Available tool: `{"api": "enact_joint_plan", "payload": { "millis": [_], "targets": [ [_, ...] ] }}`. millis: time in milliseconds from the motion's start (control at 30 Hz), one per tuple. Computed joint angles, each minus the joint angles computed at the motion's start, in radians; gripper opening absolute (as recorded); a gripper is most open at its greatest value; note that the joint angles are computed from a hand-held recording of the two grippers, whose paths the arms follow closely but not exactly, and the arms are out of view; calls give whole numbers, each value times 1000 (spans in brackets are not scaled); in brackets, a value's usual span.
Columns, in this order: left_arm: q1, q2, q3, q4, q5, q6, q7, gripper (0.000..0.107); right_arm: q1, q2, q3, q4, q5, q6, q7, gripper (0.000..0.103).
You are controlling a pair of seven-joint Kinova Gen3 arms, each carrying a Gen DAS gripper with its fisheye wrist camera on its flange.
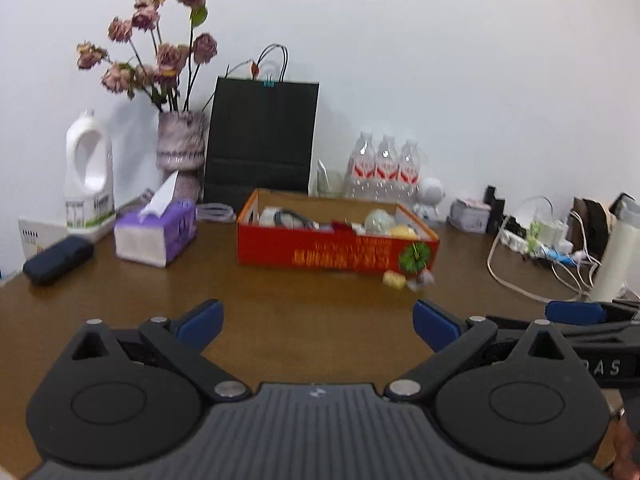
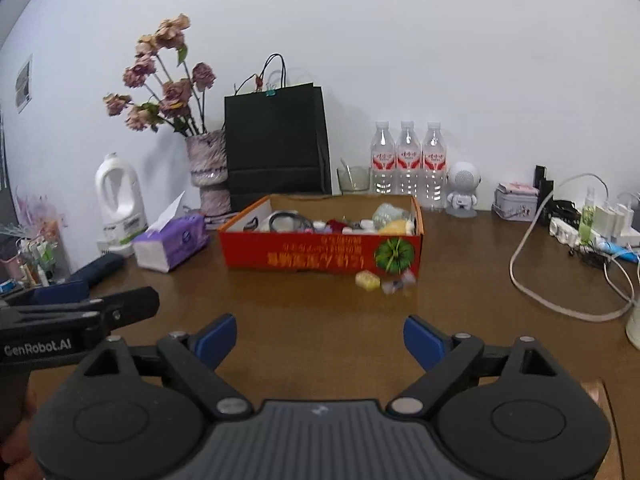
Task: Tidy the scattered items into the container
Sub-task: 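Grasp the clear wrapper with the right tool while the left tool grasps the small yellow box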
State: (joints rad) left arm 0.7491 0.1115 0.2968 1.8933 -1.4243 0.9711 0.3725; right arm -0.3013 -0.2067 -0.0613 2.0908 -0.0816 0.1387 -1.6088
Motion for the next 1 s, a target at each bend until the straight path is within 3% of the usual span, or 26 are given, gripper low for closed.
{"api": "enact_joint_plan", "payload": {
  "millis": [67,133,200,300,400,433,467,567,700,833,933,1000],
  "targets": [
    [14,-6,-7,15,20,3,5,103,-70,-13,61,28,-51,14,48,93],
    [65,-7,-74,18,41,-16,4,103,-92,2,82,20,-67,42,76,93],
    [119,-4,-162,11,57,-53,-12,103,-39,27,38,3,-63,46,65,93],
    [161,12,-279,-7,74,-146,-67,103,29,70,1,-24,-158,39,154,93],
    [78,57,-289,-52,98,-258,-185,103,142,174,-59,-126,-253,92,262,84],
    [53,77,-292,-77,120,-283,-226,103,163,220,-66,-172,-261,117,274,75],
    [36,93,-300,-101,145,-308,-261,103,166,267,-54,-219,-264,135,270,65],
    [-41,139,-298,-162,192,-395,-347,102,81,406,67,-358,-254,140,172,60],
    [-216,199,-159,-253,246,-430,-508,100,-26,585,231,-543,-270,168,53,51],
    [-396,282,26,-344,244,-462,-671,99,-16,682,233,-691,-208,250,-17,41],
    [-501,374,165,-425,221,-476,-793,94,-8,697,210,-705,-140,241,-13,22],
    [-555,453,258,-502,225,-453,-874,89,-16,690,215,-689,-91,225,-31,22]
  ]
}}
